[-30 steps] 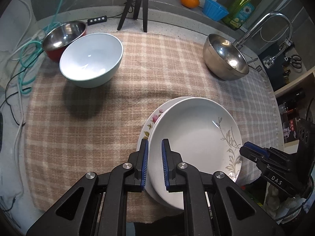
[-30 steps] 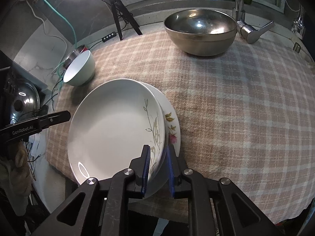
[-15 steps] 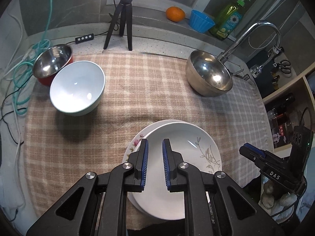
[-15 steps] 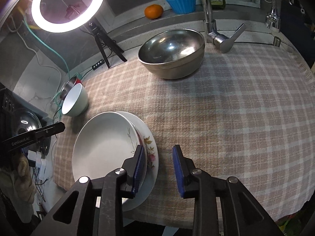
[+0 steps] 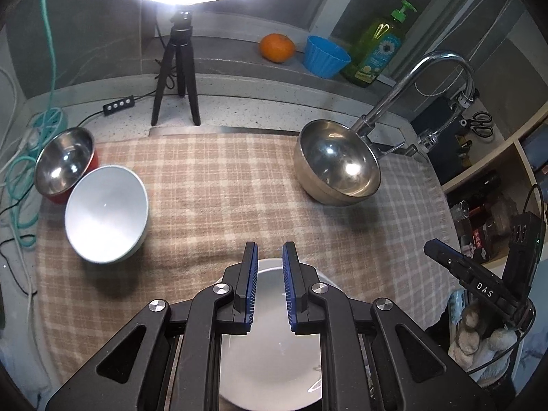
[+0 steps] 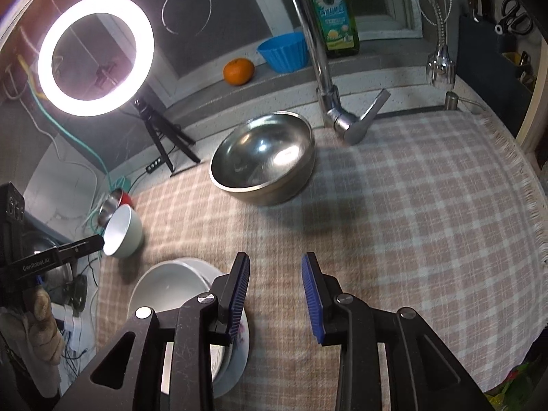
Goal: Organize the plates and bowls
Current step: 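Move the left gripper to the rim of the large steel bowl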
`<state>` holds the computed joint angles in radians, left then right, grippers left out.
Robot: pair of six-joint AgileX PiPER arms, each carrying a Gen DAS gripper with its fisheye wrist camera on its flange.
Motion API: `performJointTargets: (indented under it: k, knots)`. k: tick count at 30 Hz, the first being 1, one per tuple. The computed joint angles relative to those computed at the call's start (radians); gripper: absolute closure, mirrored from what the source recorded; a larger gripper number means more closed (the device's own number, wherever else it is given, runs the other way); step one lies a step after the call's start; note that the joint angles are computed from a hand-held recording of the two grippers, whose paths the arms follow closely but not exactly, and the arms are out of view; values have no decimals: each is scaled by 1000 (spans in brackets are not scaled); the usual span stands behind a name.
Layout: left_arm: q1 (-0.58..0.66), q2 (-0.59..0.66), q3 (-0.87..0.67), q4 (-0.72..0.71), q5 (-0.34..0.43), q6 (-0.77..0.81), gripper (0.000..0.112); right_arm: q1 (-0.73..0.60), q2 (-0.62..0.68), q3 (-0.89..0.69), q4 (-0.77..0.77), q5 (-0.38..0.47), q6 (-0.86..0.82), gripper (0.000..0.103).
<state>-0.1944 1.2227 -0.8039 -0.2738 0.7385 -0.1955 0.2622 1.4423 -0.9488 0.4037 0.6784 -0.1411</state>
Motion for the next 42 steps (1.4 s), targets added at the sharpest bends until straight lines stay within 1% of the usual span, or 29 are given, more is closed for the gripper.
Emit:
performJointTargets:
  k: [4,12,15,17,24,33,39,42]
  knots:
    - [-8,101,-76,-30,-17,47,99,-17,62,-70,14,-5,-3,74]
    - [27,295,-218,-126,-23,155,99,-39,200,-200,30,4,18,74]
    - [38,366,-267,-160,-16,192,99,-42,252,-243,34,14,26,74]
    - [43,409,-298,-177,-11,209,96,-44,276,-262,36,17,34,74]
    - [60,545,-419,-219,23,266,96,-65,380,-345,75,39,56,74]
    - [52,670,-544,-172,49,244,96,-89,499,-445,126,78,78,74]
    - [53,733,-598,-175,74,253,96,-81,548,-495,93,89,112,74]
    - [48,745,-607,-171,72,250,96,-76,575,-525,79,104,125,74]
